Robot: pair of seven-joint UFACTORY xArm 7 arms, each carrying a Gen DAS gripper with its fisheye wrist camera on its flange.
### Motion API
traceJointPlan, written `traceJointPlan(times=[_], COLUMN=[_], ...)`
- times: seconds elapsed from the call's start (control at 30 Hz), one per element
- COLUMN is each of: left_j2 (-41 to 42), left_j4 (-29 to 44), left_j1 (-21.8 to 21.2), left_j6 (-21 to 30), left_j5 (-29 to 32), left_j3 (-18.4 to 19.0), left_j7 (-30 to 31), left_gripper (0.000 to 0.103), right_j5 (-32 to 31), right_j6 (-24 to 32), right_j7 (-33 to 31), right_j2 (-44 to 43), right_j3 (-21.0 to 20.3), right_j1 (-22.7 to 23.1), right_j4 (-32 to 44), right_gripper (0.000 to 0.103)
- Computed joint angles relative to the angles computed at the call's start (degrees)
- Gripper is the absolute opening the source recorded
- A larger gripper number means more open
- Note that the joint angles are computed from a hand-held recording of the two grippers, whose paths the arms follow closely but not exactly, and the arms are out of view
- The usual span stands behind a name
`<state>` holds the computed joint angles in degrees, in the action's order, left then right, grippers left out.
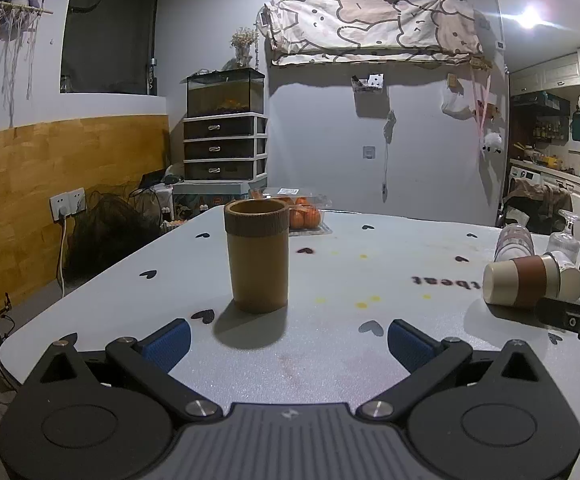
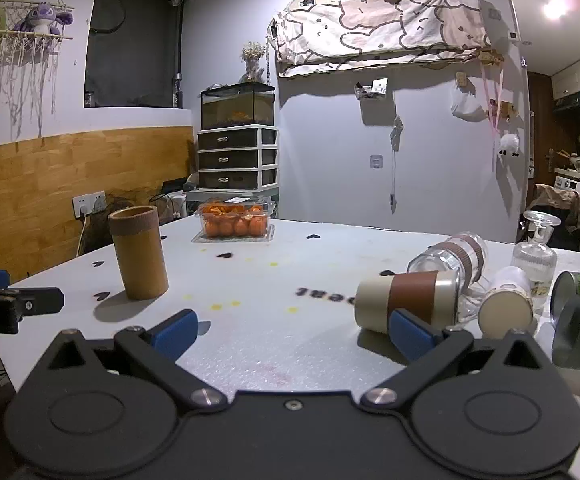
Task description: Flip cup upright
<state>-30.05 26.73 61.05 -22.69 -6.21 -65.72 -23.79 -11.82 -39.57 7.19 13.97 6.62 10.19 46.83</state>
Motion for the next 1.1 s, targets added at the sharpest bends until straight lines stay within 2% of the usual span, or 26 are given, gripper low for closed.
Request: traceJointPlan(times=[1.1], left_j2=[0.23], left_j4=[0.11], left_j1=[0.71], left_j6=[0.09], left_j5=[-0.06], left_j3=[-0.45], left_j7=[-0.15], left_gripper=[0.103], right_j5=[0.20], right_j6=[-0.55], right_j7=[-0.57], right_j2=[-0.38], right_j3=[0.00], right_j1=[0.16], right_j4=[-0.58], right_gripper=[0.103])
